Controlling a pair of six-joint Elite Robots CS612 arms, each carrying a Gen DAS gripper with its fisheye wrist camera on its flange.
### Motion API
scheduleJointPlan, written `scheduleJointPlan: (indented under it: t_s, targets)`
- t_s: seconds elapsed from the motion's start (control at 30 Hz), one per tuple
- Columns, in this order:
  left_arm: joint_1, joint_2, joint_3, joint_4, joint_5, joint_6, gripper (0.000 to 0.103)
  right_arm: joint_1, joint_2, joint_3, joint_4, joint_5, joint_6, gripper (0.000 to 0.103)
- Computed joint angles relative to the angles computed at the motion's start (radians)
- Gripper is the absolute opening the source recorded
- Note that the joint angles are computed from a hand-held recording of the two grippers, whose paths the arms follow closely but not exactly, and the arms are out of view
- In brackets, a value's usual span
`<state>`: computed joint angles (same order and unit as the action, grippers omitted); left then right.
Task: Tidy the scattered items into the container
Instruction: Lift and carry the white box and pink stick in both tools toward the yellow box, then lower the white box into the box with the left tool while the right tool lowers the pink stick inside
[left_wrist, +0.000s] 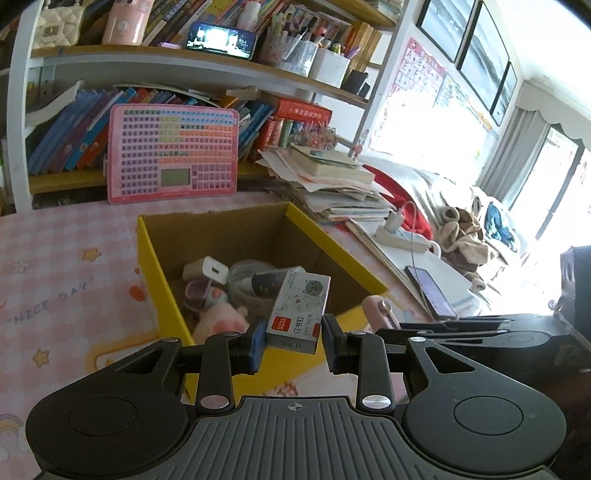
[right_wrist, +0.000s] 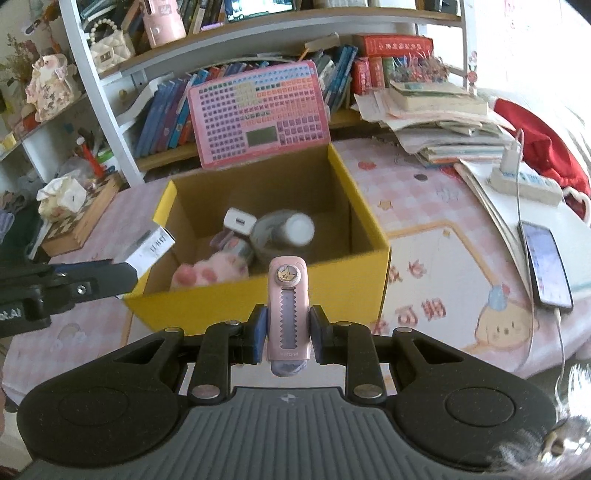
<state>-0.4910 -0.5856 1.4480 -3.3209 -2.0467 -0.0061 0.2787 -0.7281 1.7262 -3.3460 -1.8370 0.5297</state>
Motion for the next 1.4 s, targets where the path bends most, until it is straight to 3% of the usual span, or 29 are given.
scheduleJointPlan:
  t_s: [0.37,0.67,0.9,1.1,1.4]
  targets:
    - [-0.033,0.038,-0.085,0.031,0.131,-0.013,0.030,-0.065,0.029,-0.058,-0.053,0.105,-0.130,0.023]
    - [-0.050,0.083,-0.177,0.110,0.257,-0.010,0.030,-0.100,0.094,-0.191,-0.021,0.205,-0.248,0.023]
    - [-0.064,0.117,-0.243,0.201,0.332,0.032,0.031,-0.122,0.162,-0.333,0.126,0.287,-0.333,0.023]
    - [-0.075,0.143,-0.294,0.270,0.386,0.055,0.031,-0.136,0.211,-0.443,0.321,0.346,-0.361,0.023]
    - [-0.091,0.153,-0.314,0.282,0.443,0.112,0.029,-0.147,0.256,-0.543,0.499,0.397,-0.374,0.023]
